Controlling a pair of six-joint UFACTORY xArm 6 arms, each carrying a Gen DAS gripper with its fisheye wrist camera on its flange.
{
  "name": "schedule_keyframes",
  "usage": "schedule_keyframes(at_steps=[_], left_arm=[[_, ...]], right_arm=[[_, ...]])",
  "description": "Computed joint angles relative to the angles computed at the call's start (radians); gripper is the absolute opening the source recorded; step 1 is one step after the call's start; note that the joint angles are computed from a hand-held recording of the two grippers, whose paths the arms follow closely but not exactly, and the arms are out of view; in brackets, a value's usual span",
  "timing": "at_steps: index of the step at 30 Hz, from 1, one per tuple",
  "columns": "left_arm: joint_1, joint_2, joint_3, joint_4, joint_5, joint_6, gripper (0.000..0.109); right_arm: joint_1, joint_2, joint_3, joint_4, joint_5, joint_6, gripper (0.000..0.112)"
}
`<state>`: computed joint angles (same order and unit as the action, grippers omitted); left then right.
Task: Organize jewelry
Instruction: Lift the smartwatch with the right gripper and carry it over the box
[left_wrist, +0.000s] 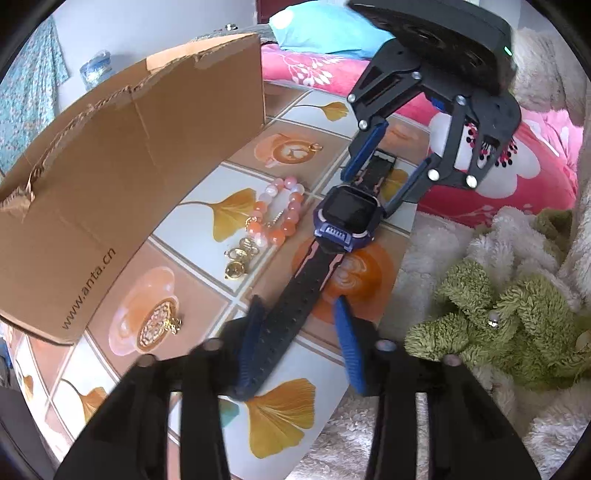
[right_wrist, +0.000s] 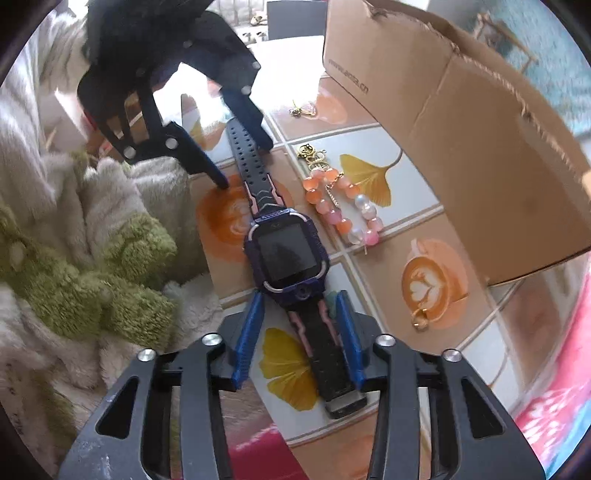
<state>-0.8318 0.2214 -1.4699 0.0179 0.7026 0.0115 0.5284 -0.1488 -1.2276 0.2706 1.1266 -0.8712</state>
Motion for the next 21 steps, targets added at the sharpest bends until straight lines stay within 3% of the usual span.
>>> schedule_keyframes(at_steps=[3,4,6,14,21], left_arm=[[-0.004,0.001,-0.003,0.027,-0.001,-0.005,0.019],[-0.005,0.001,-0.003,0.041,-0.003,-0.013,0.007],[-0.012,0.001,-0.002,0.113,-0.009,-0.056,0.004],[-0.034,-0.03,0.011,0.233,-0.008,-0.132,0.002],[-0.055,-0.081,-0.05,0.457,0.055,-0.252,0.003]], right_arm=[[-0.001,-0.01,0.004,-0.008,0.001,0.015,0.032],[0.002,-0.012,0.005,-0.013,-0.004,0.019,0.022],[0.019,-0.034,0.029,-0.043,-0.037,0.041,0.022],[0.067,-0.156,0.144,-0.147,-0.164,0.092,0.022],[0.088,-0.238,0.131,-0.192,-0.272,0.097,0.022]])
